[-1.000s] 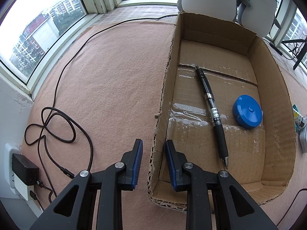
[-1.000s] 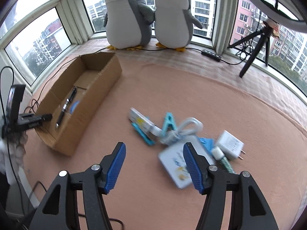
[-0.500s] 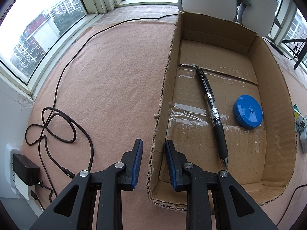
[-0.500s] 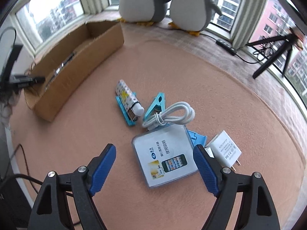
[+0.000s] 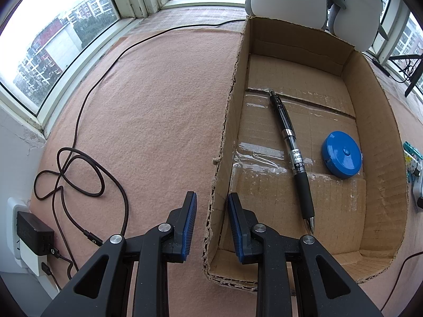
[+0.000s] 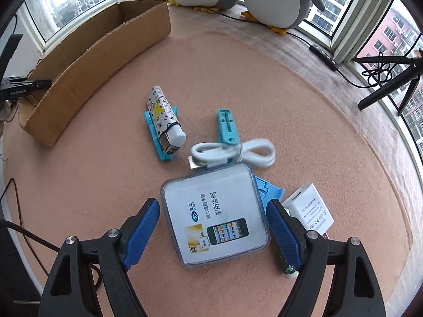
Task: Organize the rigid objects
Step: 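Move the right tool to the white boxed card reader and grasp it, then carry the white card reader box into the cardboard box and release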
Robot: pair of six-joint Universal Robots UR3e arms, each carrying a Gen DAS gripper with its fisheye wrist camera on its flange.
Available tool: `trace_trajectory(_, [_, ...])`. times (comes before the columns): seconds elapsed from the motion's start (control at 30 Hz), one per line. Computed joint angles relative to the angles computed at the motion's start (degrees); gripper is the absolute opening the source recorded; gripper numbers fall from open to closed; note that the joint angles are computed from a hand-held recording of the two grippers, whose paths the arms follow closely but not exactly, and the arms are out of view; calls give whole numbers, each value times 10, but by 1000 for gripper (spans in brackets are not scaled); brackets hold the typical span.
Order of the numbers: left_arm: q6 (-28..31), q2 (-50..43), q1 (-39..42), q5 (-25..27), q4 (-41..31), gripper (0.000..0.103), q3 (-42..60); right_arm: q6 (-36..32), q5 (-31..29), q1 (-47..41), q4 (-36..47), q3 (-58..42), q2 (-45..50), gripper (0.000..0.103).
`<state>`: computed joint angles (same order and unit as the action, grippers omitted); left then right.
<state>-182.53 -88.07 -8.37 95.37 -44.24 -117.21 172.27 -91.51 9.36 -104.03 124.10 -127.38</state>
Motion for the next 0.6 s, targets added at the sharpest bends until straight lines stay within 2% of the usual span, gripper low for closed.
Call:
trace_trajectory(0.17, [1, 1, 0, 1, 2, 26, -2, 18, -28, 36, -15, -4, 25, 79])
trace_trajectory(0.27, [1, 1, 0, 1, 2, 26, -2, 28, -39, 48, -20, -5, 33, 71])
trace_trajectory(0.4, [0, 0, -1, 1, 3, 26, -2, 39, -49, 57, -28, -3, 34, 71])
trace_trajectory(0.6, [-1, 0, -2, 1, 3, 26, -2, 57, -32, 43, -27, 5, 15, 71])
